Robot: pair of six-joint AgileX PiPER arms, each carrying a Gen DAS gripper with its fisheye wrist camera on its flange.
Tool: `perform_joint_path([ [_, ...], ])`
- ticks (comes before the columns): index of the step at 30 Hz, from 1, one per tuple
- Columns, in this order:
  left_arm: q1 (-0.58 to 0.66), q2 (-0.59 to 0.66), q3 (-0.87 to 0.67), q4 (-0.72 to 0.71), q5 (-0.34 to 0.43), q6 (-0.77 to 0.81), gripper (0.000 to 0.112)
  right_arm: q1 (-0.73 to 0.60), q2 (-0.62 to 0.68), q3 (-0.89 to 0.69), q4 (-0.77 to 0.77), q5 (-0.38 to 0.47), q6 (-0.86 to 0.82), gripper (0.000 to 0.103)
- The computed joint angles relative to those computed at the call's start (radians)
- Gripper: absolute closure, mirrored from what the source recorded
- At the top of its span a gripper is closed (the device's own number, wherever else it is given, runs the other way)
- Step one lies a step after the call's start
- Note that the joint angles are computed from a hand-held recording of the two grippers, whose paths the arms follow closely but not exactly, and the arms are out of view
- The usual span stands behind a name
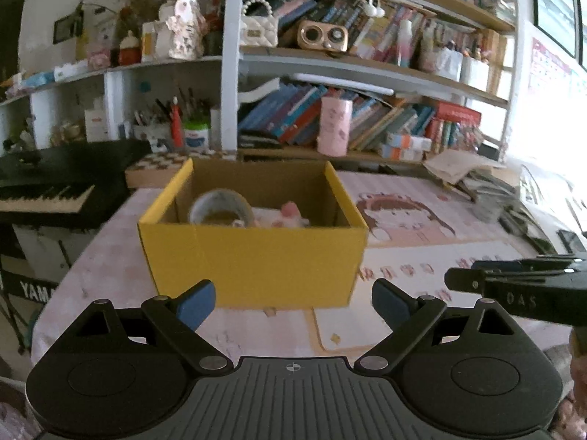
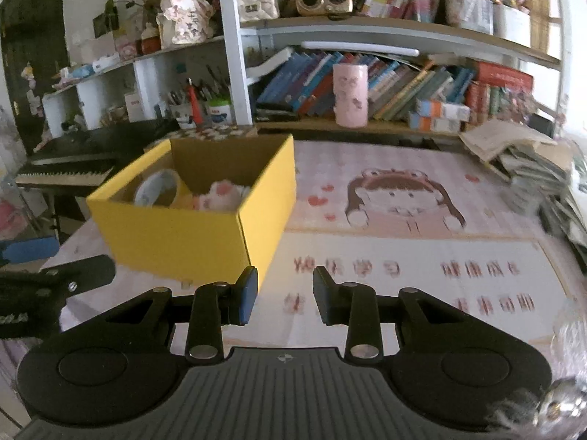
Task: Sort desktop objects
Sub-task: 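Withdraw both open grippers up and away from the yellow box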
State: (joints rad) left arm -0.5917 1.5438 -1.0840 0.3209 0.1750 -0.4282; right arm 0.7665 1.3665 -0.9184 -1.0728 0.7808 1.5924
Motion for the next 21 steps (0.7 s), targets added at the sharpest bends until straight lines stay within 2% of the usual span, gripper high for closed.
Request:
perform_joint_path([
  [7,-0.031,-0.060,0.084,-0.044,0.010,0.015,0.018,0.179,-0.032,0.064,0.010,0.178,0.125,0.070],
  [12,-0.060,-0.089,0.130,0.049,0.009,-0.097,0.018,0.271,-0.038,0.087,0.026,0.270,0.194,0.067],
  [19,-0.102,-0.104,0.163,0.258,0.026,-0.312,0.018,0.317,-0.042,0.103,0.041,0.306,0.217,0.061],
  [21,-0.105,-0.110,0.174,0.252,0.020,-0.316,0.018,0.322,-0.043,0.106,0.047,0.307,0.213,0.059],
])
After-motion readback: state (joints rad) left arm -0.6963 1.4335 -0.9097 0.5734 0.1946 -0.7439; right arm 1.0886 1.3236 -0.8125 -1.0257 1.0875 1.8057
